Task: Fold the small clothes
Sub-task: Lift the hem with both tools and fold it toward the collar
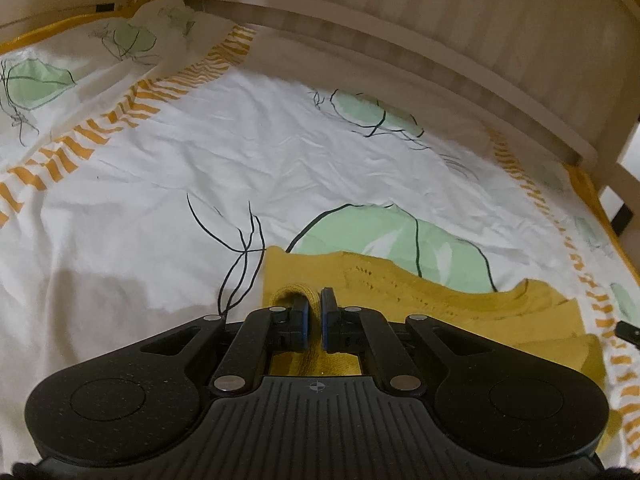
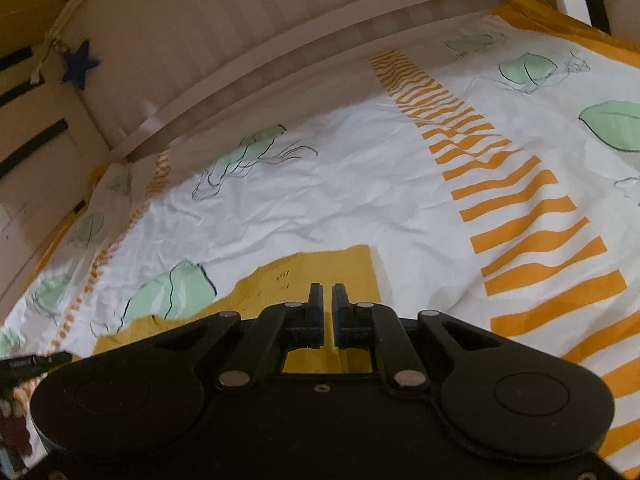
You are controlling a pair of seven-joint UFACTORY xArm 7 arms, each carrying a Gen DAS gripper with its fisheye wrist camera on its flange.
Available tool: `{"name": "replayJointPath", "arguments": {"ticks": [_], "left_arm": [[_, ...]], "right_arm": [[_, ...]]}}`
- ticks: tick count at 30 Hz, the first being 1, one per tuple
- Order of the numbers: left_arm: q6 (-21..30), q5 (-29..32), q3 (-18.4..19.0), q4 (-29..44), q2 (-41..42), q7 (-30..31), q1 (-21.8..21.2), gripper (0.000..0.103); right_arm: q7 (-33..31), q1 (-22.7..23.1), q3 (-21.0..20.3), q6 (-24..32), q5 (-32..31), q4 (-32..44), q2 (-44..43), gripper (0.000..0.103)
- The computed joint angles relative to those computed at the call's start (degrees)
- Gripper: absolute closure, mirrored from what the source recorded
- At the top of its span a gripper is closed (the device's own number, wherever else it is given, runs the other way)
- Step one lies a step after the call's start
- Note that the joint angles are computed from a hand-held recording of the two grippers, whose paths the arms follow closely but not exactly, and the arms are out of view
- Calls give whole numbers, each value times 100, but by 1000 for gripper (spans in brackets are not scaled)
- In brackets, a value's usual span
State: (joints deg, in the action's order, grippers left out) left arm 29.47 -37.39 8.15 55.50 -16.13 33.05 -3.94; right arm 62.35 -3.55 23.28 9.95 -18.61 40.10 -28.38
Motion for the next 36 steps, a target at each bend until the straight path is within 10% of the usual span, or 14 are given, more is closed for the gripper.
{"name": "replayJointPath", "arguments": {"ticks": [4, 8, 11, 23, 36], "left_arm": [[-226, -414, 141, -188, -166, 556, -223, 98], [-128, -1001, 388, -272, -295, 1192, -422, 98], [-323, -1147, 325, -404, -388, 1390, -384, 98], [-2464, 2460, -1459, -1517, -909, -678, 818, 99], [-3553, 3806, -1709, -2198, -1260, -1276, 919, 99]], "right_arm": [[-125, 58, 73, 217, -145, 35, -95, 85], [-164, 38, 188, 358, -324, 26, -222, 48], [-242, 71, 243, 478, -451, 14, -285, 47], [32, 402, 387, 1042, -462, -64, -472, 45], [215, 797, 470, 1767, -721, 271, -363, 42]]}}
